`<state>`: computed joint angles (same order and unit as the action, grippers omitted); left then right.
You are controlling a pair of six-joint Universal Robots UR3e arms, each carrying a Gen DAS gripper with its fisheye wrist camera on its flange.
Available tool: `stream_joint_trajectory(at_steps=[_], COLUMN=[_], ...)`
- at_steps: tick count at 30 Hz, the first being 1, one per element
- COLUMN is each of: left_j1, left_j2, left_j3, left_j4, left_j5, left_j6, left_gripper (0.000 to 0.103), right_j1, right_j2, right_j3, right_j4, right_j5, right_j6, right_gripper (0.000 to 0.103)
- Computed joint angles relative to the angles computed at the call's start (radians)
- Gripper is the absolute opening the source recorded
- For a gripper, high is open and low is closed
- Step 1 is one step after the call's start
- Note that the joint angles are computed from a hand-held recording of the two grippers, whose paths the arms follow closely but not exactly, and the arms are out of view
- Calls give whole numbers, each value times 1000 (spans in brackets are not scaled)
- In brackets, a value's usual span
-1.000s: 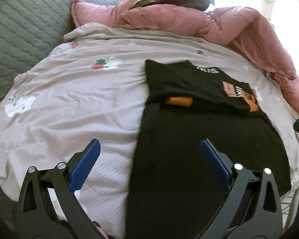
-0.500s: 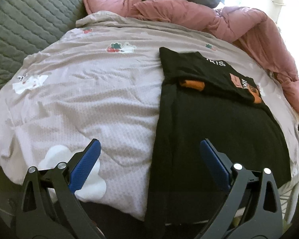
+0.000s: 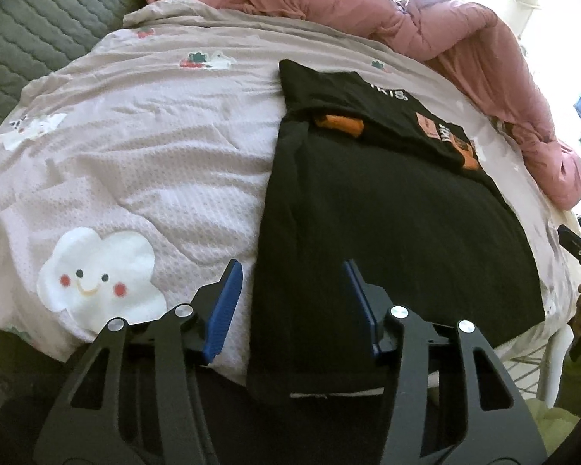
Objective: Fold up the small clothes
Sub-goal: 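Move both grippers down to the hem of the black shirt, then close the left gripper on the hem while the right gripper grasps it too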
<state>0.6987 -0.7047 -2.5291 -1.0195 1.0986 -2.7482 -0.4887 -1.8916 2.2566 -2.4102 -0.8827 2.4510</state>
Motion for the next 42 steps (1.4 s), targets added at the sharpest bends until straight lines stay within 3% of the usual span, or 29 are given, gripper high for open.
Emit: stream_joint_trajectory(at_steps=[10, 13, 17, 22, 24, 27, 36, 40, 42], left_j1=[-18, -45, -49, -17, -30, -39, -49, -50, -51], left_j2=[-31, -76, -97, -89, -96, -100, -116, -116, -120], left_j3=[-43, -52, -66, -79, -77, -76, -75, -75, -74], left_j4=[37, 90, 132, 121, 135, 145, 164, 163, 164], left_j5=[29, 46, 50, 30, 41, 51, 62, 61, 59], left_j6=[-37, -59, -62, -45, -55, -60, -62, -64, -67], left_gripper=[44, 29, 20, 15, 15, 15, 14, 14, 14], right_j1=[-88, -116, -172, -188, -193, -208, -209, -214, -216], right_j2=[-95, -119, -158, -145, -137, -109, -3, 26, 33], right_j3=[43, 51, 58, 45, 52, 50, 35, 6, -12], right_j4=[230, 294, 387, 463, 467, 485, 442, 501, 544], right_j5=[44, 40, 48, 18, 0, -10, -43, -19, -8], right_j6=[-162, -208, -280, -344, -356, -368, -330, -354, -385], right_gripper=[97, 96, 96, 72, 70, 52, 44, 26, 25])
